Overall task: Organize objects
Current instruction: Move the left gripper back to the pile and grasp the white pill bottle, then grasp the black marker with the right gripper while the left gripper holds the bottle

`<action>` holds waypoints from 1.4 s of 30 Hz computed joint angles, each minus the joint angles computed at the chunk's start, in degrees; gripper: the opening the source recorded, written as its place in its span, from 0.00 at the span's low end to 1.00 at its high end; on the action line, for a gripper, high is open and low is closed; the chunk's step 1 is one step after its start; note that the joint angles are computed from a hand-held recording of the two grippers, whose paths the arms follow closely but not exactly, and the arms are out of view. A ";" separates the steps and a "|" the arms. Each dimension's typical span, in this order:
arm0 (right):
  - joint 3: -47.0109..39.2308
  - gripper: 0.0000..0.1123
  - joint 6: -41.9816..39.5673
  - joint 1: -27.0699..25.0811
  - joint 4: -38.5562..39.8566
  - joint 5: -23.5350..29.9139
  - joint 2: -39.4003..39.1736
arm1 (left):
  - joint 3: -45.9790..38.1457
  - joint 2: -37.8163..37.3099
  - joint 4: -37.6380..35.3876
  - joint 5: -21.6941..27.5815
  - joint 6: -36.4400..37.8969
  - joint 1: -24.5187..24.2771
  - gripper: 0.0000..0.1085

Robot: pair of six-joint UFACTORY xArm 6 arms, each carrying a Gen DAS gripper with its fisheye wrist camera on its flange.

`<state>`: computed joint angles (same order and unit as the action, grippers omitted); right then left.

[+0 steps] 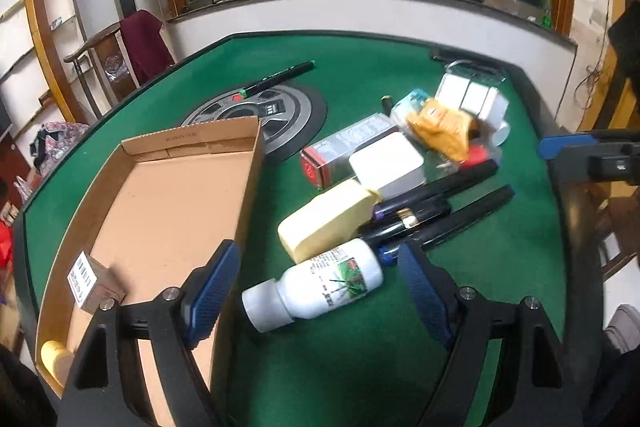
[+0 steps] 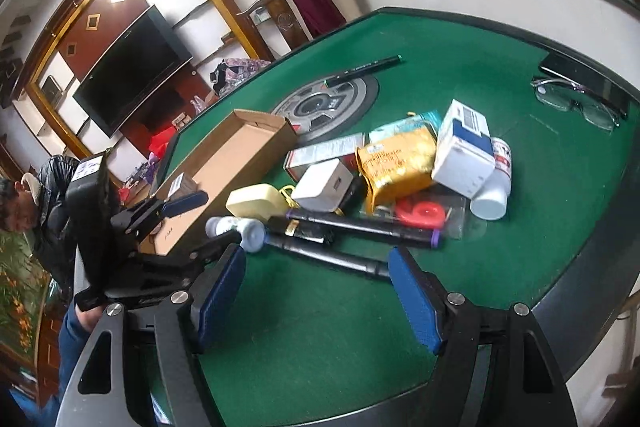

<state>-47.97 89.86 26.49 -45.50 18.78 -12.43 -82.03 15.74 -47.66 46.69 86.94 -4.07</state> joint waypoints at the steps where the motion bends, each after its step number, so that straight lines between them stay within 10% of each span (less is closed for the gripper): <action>1: 0.15 0.70 0.01 0.18 0.02 0.32 -0.10 | 0.51 -0.07 -0.03 -1.17 0.86 -0.40 0.74; 9: 0.08 0.69 -10.61 -0.53 8.61 1.86 2.21 | 8.70 -3.99 3.28 -5.97 5.71 -2.89 0.72; 12: -2.65 0.59 -19.51 -0.20 13.77 5.68 4.82 | 9.15 -5.48 3.92 -2.67 3.06 -2.28 0.54; 19: -7.22 0.49 -35.94 -0.36 20.45 11.19 9.11 | 11.76 -8.52 4.88 1.72 0.08 -1.45 0.54; 30: -10.76 0.41 -41.04 4.69 22.42 18.11 11.46 | 12.99 -9.12 3.24 0.46 2.79 -1.44 0.54; 42: -13.73 0.27 -36.55 5.02 17.89 18.75 14.28 | 15.61 -11.05 4.41 3.46 15.28 -0.02 0.79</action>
<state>-61.70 53.31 31.51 -27.60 37.53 1.85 -66.43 4.69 -43.25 50.14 102.21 -4.08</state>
